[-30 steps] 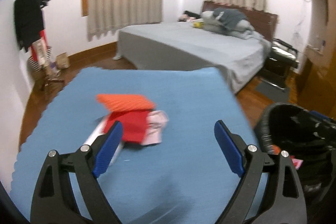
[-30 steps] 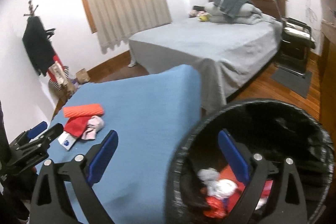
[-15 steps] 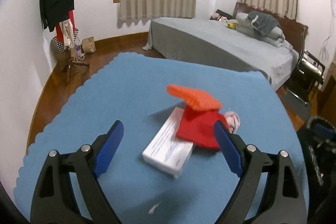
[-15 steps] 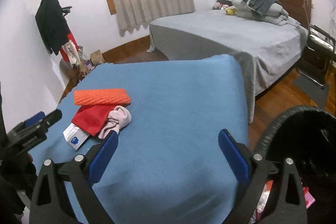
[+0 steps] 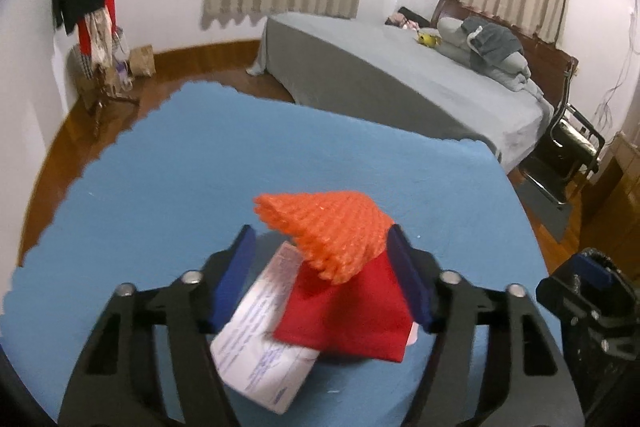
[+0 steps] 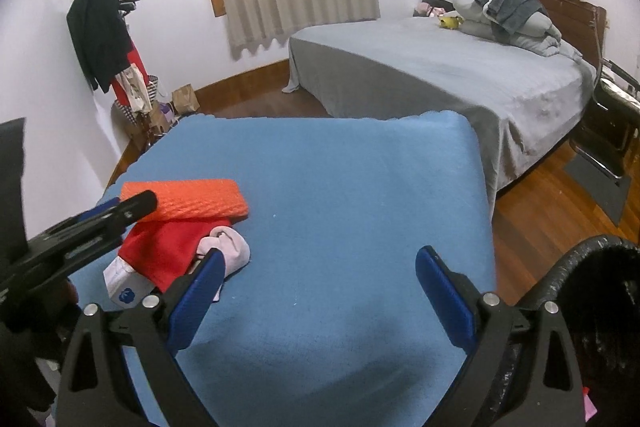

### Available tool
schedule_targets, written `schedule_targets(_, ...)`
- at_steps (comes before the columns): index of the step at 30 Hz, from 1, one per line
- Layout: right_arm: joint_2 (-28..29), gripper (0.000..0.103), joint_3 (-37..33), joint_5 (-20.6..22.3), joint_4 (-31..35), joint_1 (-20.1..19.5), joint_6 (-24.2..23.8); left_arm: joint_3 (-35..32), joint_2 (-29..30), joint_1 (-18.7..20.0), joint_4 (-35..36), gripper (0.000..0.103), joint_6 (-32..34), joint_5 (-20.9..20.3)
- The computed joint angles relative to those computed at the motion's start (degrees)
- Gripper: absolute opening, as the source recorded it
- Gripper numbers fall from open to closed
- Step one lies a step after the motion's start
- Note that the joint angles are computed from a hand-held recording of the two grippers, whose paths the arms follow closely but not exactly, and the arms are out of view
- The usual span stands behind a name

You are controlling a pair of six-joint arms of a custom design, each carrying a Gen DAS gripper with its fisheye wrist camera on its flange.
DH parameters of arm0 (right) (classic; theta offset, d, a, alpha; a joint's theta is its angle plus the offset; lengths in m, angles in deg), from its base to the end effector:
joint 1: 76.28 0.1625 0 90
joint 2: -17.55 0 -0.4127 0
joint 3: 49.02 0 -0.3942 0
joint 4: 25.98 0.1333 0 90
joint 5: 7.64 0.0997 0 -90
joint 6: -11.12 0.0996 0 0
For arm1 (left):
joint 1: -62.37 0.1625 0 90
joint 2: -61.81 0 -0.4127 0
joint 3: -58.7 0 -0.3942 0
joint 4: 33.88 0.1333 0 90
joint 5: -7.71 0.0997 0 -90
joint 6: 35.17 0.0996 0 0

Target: Collect trash

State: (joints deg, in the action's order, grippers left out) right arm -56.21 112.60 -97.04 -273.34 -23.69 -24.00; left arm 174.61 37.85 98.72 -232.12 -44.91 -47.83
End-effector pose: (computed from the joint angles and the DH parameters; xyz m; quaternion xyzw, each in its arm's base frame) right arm -0.0502 -0.2868 0.2233 -0.0134 -0.8215 0.4621 0.3337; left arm -0.2762 -0.4387 -0.1147 0.3146 0.8926 -0.2692 0.1784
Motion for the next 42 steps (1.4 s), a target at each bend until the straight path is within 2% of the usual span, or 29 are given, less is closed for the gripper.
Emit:
schedule_targets(4,0.53,0.094,-0.04,-0.61,0.09,0.17,0.02,-0.98,0.31,1.5,1.63,0.023,-1.11,-4.13)
schedule_targets(7,0.58,0.094,-0.23,-1.05,0.41,0.62,0.26,-0.13,0.7,0.98,-0.28,0.016,-1.39,-4.41)
schedule_targets(17,3.49,0.094,-0.99,-1.96,-1.03,4.09,0.59,5.77,-1.43,-2.01,-9.44,0.015,-2.15,-0.71)
schedule_targets(19,4.85,0.094,-1.5,-2.62,-1.47,5.36,0.65,7.03,-2.49,-1.67,-10.98,0.015,-2.4,-1.22)
schedule_targets(21,6.34,0.094,-2.19,-3.66,-1.62,6.83,0.7,7.79,-3.6,-0.93,-10.42,0.015,-3.27,-2.82)
schedule_targets(26,9.04,0.094,-3.32,-4.96,-2.01,8.93,0.72,10.28,-4.53,-0.82,-12.58,0.015,-3.97,-0.4)
schedule_targets(31,10.16,0.094,-4.0,-5.31,-1.41,9.75,1.0,12.13,-5.73,-0.55,-14.29,0.015,-5.19,-0.39)
schedule_targets(36,12.4,0.094,-5.17,-7.07,-1.4,10.91,0.41,12.43,-5.78,0.27,-11.72,0.015,-5.8,0.27)
schedule_targets(42,15.27,0.088,-7.02,-9.05,0.01,10.38,0.77,12.59,-4.86,0.78,-11.74,0.015,-6.13,0.56)
